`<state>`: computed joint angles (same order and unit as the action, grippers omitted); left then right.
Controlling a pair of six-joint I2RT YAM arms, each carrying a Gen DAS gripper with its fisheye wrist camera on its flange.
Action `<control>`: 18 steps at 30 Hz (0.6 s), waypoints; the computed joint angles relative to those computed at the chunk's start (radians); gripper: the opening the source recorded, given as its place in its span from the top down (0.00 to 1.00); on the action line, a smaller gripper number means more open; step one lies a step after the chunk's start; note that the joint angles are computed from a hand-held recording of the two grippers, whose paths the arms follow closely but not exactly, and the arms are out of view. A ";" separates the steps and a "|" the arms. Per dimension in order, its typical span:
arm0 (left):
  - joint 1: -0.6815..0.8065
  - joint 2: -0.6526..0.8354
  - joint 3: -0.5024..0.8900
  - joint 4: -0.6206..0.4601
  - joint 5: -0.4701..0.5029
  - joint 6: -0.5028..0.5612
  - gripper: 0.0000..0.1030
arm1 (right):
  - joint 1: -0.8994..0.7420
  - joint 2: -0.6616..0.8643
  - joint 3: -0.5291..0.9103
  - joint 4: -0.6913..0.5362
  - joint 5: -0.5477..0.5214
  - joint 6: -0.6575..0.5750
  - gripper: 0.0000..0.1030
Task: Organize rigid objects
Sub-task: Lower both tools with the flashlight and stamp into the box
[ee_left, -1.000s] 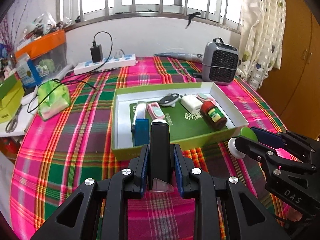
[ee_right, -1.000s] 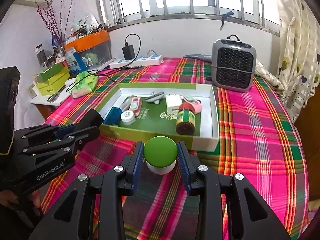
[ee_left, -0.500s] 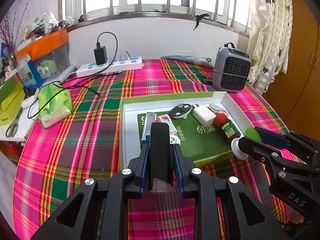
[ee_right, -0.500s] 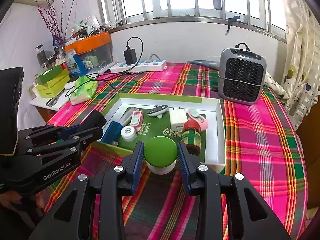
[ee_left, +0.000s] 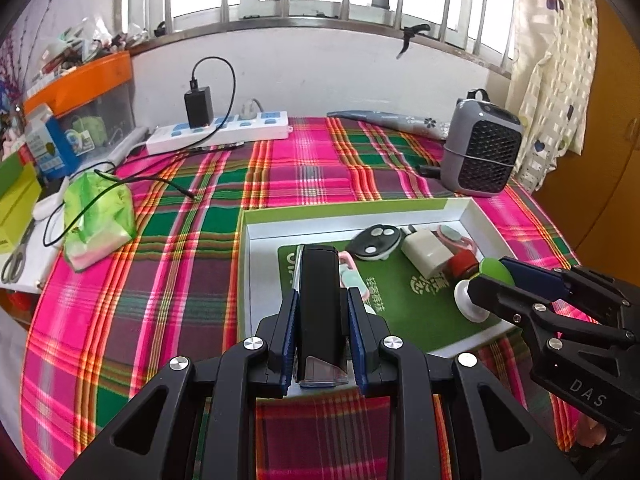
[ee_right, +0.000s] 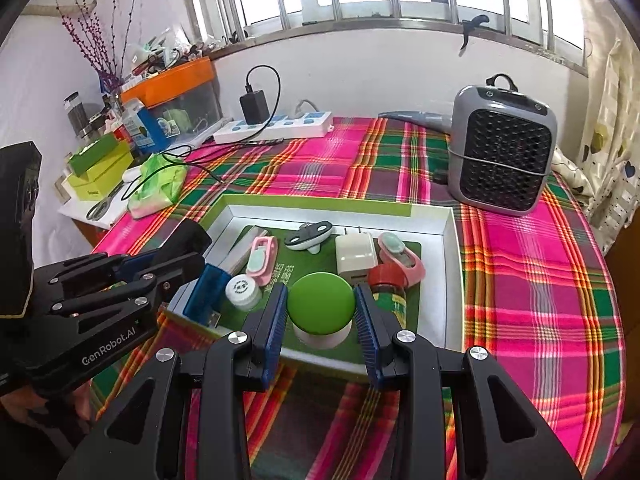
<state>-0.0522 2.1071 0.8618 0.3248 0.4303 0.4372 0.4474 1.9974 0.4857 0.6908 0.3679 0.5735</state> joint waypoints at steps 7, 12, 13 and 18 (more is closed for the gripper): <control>-0.019 0.048 0.057 -0.024 -0.021 -0.019 0.78 | -0.050 0.055 0.060 -0.018 -0.047 -0.037 0.66; -0.029 0.078 0.089 -0.037 -0.036 -0.026 0.78 | -0.072 0.095 0.095 -0.022 -0.074 -0.052 0.66; -0.031 0.079 0.088 -0.030 -0.038 -0.026 0.78 | -0.077 0.102 0.100 -0.021 -0.080 -0.054 0.66; -0.035 0.088 0.095 -0.024 -0.036 -0.031 0.78 | -0.091 0.132 0.126 -0.028 -0.096 -0.061 0.66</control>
<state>-0.0870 2.1947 0.9571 0.3013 0.3944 0.4063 0.3568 2.1290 0.6117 0.6631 0.2719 0.5126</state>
